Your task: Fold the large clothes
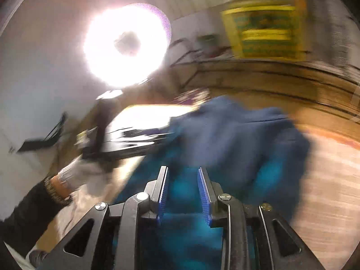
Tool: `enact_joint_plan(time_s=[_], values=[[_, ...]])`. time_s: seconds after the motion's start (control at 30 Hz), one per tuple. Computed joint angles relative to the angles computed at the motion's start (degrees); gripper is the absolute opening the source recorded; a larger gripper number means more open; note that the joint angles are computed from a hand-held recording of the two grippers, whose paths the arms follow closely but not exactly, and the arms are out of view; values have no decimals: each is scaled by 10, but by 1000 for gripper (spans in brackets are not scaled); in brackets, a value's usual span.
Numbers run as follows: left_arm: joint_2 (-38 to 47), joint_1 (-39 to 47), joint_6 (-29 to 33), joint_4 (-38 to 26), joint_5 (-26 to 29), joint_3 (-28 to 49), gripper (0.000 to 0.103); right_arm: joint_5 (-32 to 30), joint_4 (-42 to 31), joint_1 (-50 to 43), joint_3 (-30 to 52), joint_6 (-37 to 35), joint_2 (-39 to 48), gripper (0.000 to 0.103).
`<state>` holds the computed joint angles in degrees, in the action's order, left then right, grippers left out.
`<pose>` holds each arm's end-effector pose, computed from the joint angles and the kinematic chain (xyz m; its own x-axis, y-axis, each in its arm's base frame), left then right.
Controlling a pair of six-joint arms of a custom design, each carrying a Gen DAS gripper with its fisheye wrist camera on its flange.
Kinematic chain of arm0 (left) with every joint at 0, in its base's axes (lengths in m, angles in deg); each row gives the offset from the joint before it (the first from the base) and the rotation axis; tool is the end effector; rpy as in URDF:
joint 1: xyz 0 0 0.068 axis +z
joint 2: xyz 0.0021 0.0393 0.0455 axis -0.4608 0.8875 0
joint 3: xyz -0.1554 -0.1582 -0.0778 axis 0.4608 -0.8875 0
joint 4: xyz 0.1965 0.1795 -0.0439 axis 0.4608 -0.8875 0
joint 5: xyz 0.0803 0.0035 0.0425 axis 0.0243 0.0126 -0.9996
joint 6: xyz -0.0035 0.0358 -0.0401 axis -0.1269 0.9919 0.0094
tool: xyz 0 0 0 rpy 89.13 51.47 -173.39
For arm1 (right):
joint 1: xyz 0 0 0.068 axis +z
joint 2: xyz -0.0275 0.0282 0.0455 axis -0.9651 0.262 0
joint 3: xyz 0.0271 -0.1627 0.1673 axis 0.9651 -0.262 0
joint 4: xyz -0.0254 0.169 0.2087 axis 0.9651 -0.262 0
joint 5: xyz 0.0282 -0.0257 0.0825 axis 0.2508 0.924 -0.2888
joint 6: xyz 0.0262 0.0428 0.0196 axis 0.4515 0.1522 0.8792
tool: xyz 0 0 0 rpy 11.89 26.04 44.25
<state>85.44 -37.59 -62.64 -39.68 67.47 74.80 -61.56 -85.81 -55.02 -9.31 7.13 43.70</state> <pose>0.2390 -0.0413 0.1445 -0.7405 -0.2582 -0.6205 -0.1472 0.9632 -0.2250 0.3032 0.1325 0.2459 -0.5950 -0.5362 -0.5987 -0.7980 0.4829 0.3606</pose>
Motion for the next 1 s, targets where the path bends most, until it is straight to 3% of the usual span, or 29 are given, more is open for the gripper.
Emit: enact_joint_plan(time_s=[0.1, 0.2, 0.33, 0.47, 0.6, 0.7, 0.73, 0.77, 0.93, 1.0], values=[[-69, 44, -4, -23, 32, -27, 31, 87, 50, -45, -2, -13, 18, 24], [-85, 83, 6, -42, 49, -34, 31, 103, 67, -58, 13, -13, 63, 24], [-45, 113, -11, -21, 90, -30, 41, 139, 97, -22, 40, 16, 124, 24], [26, 83, -14, 13, 75, -5, 41, 188, 136, 17, 21, 20, 137, 25], [70, 63, -27, 42, 44, 13, 43, 182, 121, 7, 35, -1, 136, 27], [93, 60, -31, 40, 33, 32, 44, 158, 144, -23, 26, 8, 117, 45], [98, 59, -29, 39, 30, 36, 45, 151, 157, -41, 26, 24, 117, 56], [102, 59, -26, 38, 28, 40, 45, 146, 164, -51, 30, 35, 122, 60], [126, 62, -33, 56, 29, 53, 46, 134, 118, -67, 131, 69, 230, 56], [138, 62, -32, 74, 34, 56, 45, 134, 127, -57, 136, 76, 244, 54]])
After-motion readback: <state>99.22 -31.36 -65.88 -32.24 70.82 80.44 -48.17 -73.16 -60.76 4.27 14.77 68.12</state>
